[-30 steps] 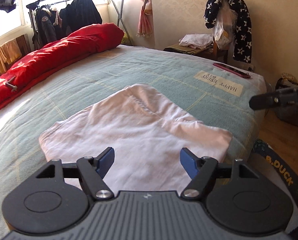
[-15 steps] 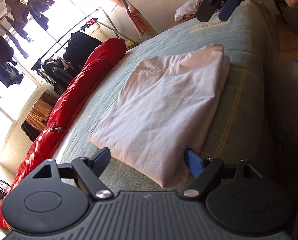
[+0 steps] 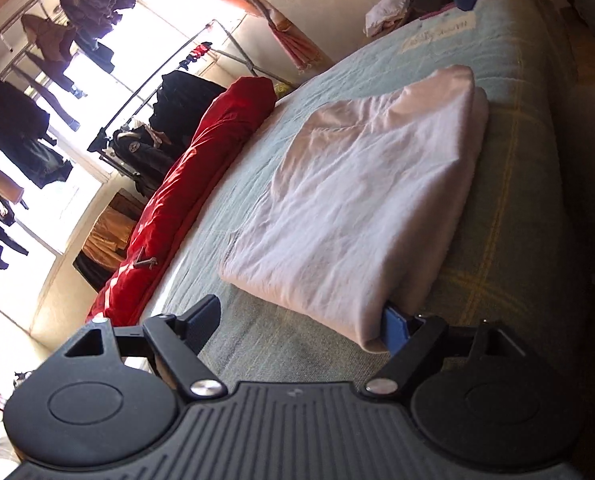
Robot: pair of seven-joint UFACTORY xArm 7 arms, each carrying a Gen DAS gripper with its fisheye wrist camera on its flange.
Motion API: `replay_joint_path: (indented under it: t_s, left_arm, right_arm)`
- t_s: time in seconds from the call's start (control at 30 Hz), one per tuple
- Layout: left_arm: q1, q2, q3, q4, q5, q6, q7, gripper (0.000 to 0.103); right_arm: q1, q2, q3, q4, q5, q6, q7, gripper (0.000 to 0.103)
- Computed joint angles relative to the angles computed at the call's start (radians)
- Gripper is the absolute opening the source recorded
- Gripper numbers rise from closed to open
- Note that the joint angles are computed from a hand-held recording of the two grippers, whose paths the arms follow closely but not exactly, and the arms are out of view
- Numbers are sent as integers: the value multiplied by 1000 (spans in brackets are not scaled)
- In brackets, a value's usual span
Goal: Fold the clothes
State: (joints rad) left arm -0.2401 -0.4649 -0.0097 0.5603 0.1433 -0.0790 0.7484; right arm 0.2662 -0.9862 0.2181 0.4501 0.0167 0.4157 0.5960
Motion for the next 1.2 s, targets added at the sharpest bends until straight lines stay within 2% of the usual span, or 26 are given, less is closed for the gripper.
replay_joint_path:
  t_s: [0.17, 0.23, 0.3, 0.33, 0.37, 0.4, 0.47, 0.57, 0.6, 0.63, 0.7, 0.73, 0.77, 0.8, 0.83, 0.93, 1.0, 1.13, 1.17, 1.2]
  left_arm:
    - [-86, -45, 100, 13, -88, 134, -4, 83]
    - [-131, -79, 141, 14, -124, 187, 39, 83]
    - [-216, -120, 212, 34, -191, 253, 104, 83]
    - [-250, -140, 240, 46, -224, 286, 133, 83]
    - [-296, -155, 280, 63, -270, 311, 161, 83]
    - [-329, -160, 305, 69, -305, 305, 188, 83]
    - [-396, -151, 346, 90, -371, 284, 237, 85]
    - [-461, -65, 371, 144, -449, 253, 279, 85]
    - [-485, -23, 388, 180, -485, 288, 282, 85]
    - [-485, 1, 389, 199, -510, 316, 277, 85]
    - [-479, 51, 390, 230, -556, 363, 268, 85]
    - [-432, 82, 361, 243, -541, 399, 220, 85]
    - [-354, 110, 303, 249, -506, 422, 151, 85]
    - [-317, 116, 277, 244, -499, 427, 125, 86]
    - [-315, 111, 286, 241, -533, 437, 134, 86]
    - [-292, 87, 291, 261, -619, 497, 152, 86]
    - [-293, 91, 278, 277, -668, 466, 191, 86]
    - [-319, 146, 265, 343, -788, 440, 286, 87]
    - [-320, 161, 254, 352, -814, 428, 300, 87]
    - [-316, 171, 246, 356, -836, 428, 307, 87]
  right_arm:
    - [26, 15, -21, -4, 12, -19, -20, 94]
    - [38, 24, -37, -13, 25, -38, -28, 89]
    - [57, 45, -62, -14, 38, -62, -49, 74]
    - [69, 63, -77, -10, 45, -76, -65, 70]
    - [78, 83, -87, -3, 50, -92, -82, 60]
    - [92, 115, -100, 9, 55, -115, -105, 55]
    - [136, 182, -135, 34, 73, -166, -159, 50]
    - [233, 310, -209, 83, 125, -236, -251, 45]
    - [244, 343, -219, 95, 140, -246, -270, 43]
    - [247, 376, -224, 108, 151, -241, -286, 43]
    - [171, 401, -168, 114, 136, -202, -270, 40]
    - [148, 395, -152, 106, 131, -184, -265, 36]
    - [160, 376, -170, 85, 148, -183, -280, 28]
    - [176, 353, -191, 61, 168, -183, -295, 23]
    - [202, 321, -222, 37, 199, -187, -312, 23]
    - [214, 279, -256, 26, 237, -214, -346, 26]
    - [199, 289, -263, 46, 240, -233, -362, 26]
    - [208, 431, -324, 150, 262, -293, -424, 27]
    - [221, 481, -349, 179, 279, -317, -441, 33]
    - [250, 522, -388, 207, 309, -325, -462, 44]
